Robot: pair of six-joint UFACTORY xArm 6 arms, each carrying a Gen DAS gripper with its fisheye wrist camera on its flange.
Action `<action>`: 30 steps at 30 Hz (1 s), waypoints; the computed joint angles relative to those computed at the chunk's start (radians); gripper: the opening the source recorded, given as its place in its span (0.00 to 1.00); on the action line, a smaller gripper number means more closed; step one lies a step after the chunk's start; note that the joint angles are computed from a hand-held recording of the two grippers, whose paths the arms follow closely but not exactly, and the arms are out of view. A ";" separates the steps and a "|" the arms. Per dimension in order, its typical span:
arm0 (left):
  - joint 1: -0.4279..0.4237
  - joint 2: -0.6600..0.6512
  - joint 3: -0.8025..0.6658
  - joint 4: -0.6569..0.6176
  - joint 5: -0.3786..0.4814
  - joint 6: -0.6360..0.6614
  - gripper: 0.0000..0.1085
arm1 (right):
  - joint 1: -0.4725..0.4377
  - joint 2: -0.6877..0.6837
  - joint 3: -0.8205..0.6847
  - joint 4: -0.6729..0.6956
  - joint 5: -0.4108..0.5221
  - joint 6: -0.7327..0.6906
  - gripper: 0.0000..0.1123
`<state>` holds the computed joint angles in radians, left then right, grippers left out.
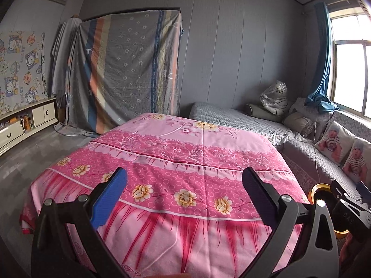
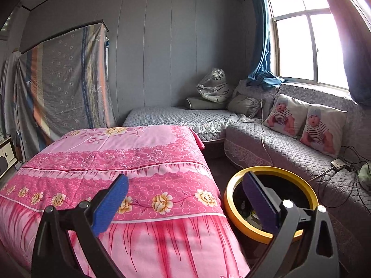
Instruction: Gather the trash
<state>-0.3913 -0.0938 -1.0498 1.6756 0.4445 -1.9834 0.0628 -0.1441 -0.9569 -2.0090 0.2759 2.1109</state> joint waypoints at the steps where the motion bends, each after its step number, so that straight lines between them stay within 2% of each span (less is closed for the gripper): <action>1: -0.007 -0.003 0.005 0.002 0.012 -0.002 0.87 | 0.003 -0.002 0.003 -0.015 0.001 0.014 0.85; 17: -0.030 0.008 -0.011 0.017 -0.006 -0.009 0.87 | -0.002 0.007 0.004 -0.060 -0.008 0.070 0.85; 30: -0.056 0.008 -0.013 0.053 0.015 -0.021 0.87 | -0.012 0.014 -0.001 -0.050 -0.025 0.074 0.85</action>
<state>-0.4473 -0.0861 -1.0632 1.7283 0.4593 -2.0042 0.0511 -0.1302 -0.9574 -2.0589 0.2505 2.1850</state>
